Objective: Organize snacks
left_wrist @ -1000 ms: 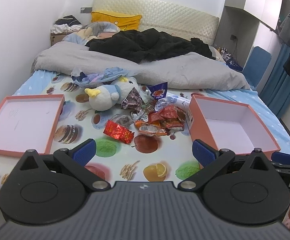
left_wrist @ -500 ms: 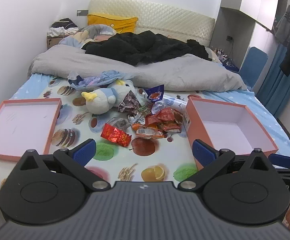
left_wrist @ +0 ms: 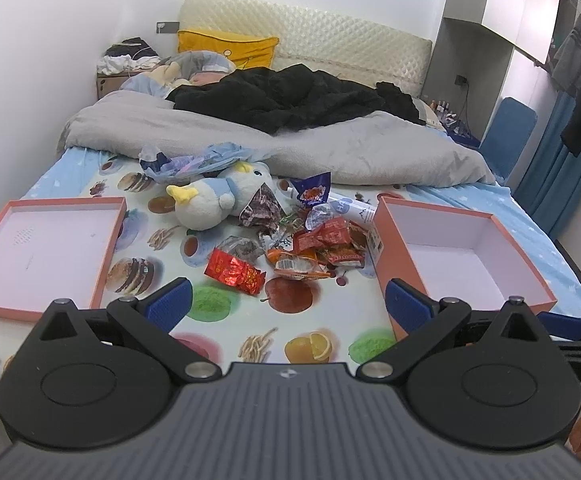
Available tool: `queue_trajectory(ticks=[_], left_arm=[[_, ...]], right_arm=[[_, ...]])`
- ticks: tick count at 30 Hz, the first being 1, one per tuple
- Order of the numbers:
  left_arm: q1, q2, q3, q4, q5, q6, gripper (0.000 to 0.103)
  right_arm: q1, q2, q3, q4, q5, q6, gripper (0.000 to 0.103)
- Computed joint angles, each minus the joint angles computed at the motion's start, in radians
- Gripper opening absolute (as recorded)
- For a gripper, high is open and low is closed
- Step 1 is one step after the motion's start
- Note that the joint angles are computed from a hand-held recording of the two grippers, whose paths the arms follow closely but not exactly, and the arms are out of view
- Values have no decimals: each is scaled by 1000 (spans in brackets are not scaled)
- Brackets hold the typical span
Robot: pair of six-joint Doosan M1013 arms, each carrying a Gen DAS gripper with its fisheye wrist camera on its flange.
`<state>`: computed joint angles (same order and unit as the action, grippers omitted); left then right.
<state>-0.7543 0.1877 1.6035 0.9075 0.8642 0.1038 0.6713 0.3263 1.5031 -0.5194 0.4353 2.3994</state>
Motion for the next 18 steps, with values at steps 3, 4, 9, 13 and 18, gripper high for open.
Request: queue_trajectory(ticks=[3, 4, 9, 13, 18], left_arm=[[2, 0, -1, -10, 3, 1, 103], [2, -1, -1, -9, 2, 4, 103], [5, 1, -3, -16, -1, 19, 103], [3, 10, -10, -21, 3, 21, 103], [5, 17, -16, -34, 1, 28, 103]], right_arm=[[-3, 1, 2, 36, -5, -25, 103], [-3, 0, 3, 37, -8, -24, 103], [-2, 0, 5, 30, -7, -17, 103], [-2, 1, 4, 34, -3, -22, 103], [-7, 6, 0, 82, -5, -50, 103]])
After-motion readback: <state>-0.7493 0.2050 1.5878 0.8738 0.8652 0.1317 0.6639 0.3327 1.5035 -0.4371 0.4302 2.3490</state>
